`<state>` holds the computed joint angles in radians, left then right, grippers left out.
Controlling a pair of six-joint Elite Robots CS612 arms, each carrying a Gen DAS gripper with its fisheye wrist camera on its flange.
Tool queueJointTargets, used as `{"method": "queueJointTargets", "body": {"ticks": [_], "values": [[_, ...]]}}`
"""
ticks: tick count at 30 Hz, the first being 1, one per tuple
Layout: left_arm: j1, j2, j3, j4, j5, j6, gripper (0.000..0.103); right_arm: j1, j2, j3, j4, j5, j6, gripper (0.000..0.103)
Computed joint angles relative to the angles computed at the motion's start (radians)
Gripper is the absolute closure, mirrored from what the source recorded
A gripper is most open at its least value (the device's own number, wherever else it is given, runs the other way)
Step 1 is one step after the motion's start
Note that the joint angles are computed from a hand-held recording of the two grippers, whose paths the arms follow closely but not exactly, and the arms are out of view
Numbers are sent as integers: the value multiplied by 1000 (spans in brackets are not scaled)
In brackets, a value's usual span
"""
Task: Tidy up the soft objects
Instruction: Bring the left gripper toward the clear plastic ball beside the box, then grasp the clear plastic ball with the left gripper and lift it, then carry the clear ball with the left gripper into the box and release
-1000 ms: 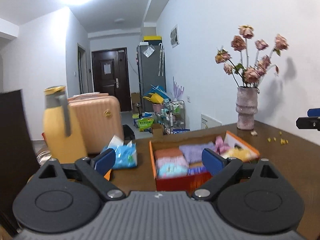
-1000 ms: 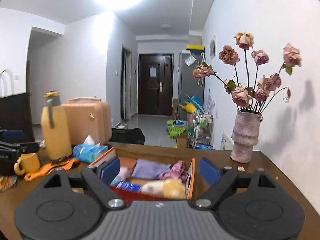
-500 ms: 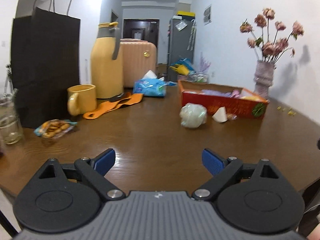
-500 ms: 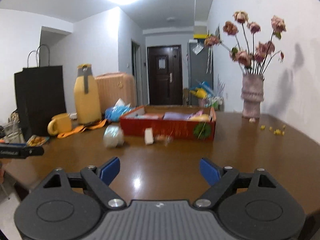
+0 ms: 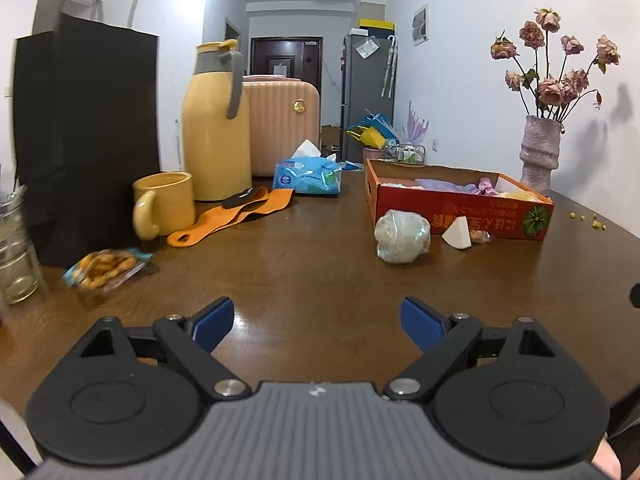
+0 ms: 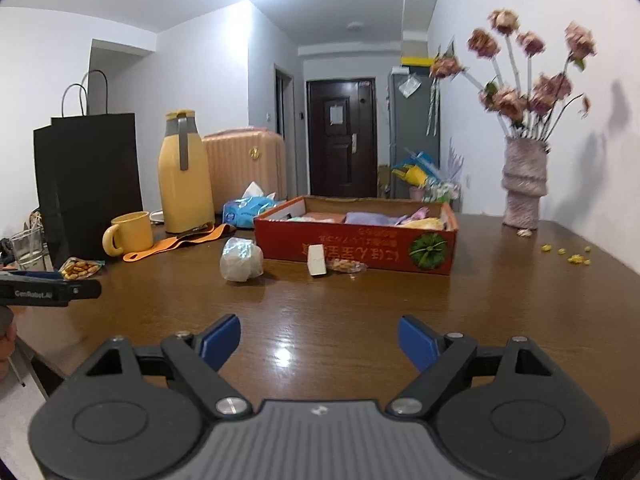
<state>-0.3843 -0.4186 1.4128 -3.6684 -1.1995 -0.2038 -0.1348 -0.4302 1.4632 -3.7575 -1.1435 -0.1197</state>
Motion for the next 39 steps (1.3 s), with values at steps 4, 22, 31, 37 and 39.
{"method": "queueJointTargets", "body": {"ticks": [4, 22, 31, 37, 39], "values": [[23, 39, -128, 102, -46, 2, 24, 23, 38, -134, 118, 21, 10, 23], [107, 262, -664, 520, -479, -26, 90, 79, 376, -931, 852, 268, 120, 90], [88, 211, -565, 416, -466, 21, 99, 71, 291, -756, 701, 262, 150, 94], [56, 122, -382, 254, -500, 40, 99, 49, 133, -425, 414, 191, 163, 94], [41, 97, -330, 200, -513, 46, 99, 36, 95, -344, 340, 185, 182, 94]]}}
